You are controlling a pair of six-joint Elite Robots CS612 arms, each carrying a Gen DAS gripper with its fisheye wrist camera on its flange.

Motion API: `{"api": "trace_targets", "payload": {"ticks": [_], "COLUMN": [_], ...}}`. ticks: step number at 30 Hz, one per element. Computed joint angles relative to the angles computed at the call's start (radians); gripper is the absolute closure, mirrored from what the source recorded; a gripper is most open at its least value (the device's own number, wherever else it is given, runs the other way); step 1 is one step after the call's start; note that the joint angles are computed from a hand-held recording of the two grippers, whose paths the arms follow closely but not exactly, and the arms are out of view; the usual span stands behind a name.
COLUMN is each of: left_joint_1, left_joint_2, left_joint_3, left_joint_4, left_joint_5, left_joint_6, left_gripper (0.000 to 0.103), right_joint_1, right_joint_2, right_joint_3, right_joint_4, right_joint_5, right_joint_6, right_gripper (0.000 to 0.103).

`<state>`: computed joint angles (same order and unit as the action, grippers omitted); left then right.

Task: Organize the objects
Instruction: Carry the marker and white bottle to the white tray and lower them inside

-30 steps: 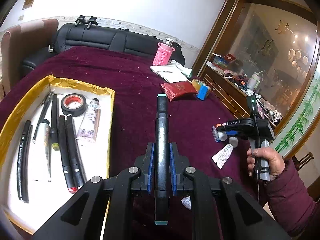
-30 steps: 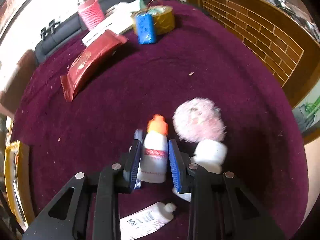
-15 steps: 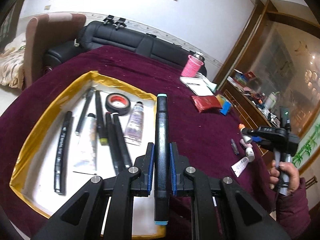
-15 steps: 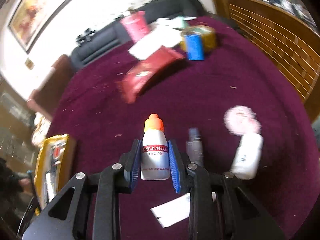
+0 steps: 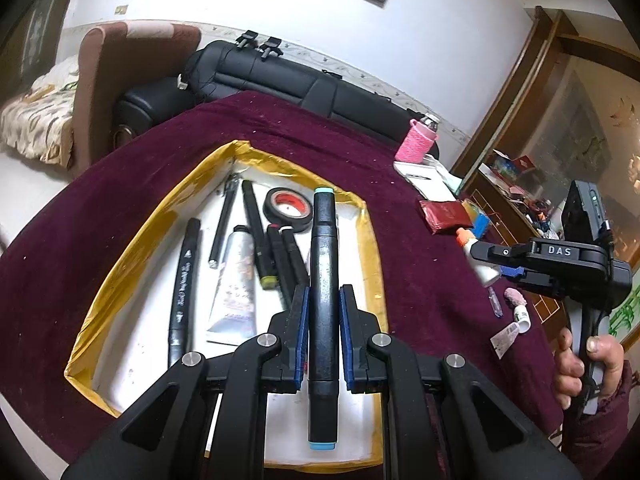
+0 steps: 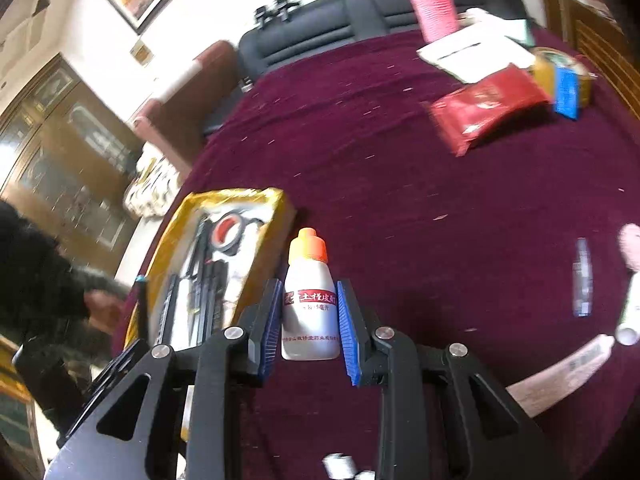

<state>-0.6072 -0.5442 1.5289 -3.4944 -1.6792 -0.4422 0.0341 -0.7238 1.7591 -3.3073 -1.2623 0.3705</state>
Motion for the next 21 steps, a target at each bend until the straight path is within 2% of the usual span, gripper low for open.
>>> {"api": "trace_targets", "payload": {"ticks": [15, 21], "left_joint_1": [0.032, 0.036], "left_joint_2": [0.028, 0.031], "left_joint_3": [-0.026, -0.025], "left_joint_4": [0.028, 0.032], "left_joint_5": [-0.027, -0.019], "left_joint_6": [-0.047, -0.033], "left_gripper": [0.091, 0.091], "right_joint_1": [0.066, 0.089], "right_joint_2": [0.04, 0.057], "right_joint_3": [-0.102, -0.138], "right_joint_4": [0.12, 0.164], "right_joint_5": [0.073, 0.08], "right_joint_6": [-0.064, -0.08], "right_gripper": [0.078, 0.078]}}
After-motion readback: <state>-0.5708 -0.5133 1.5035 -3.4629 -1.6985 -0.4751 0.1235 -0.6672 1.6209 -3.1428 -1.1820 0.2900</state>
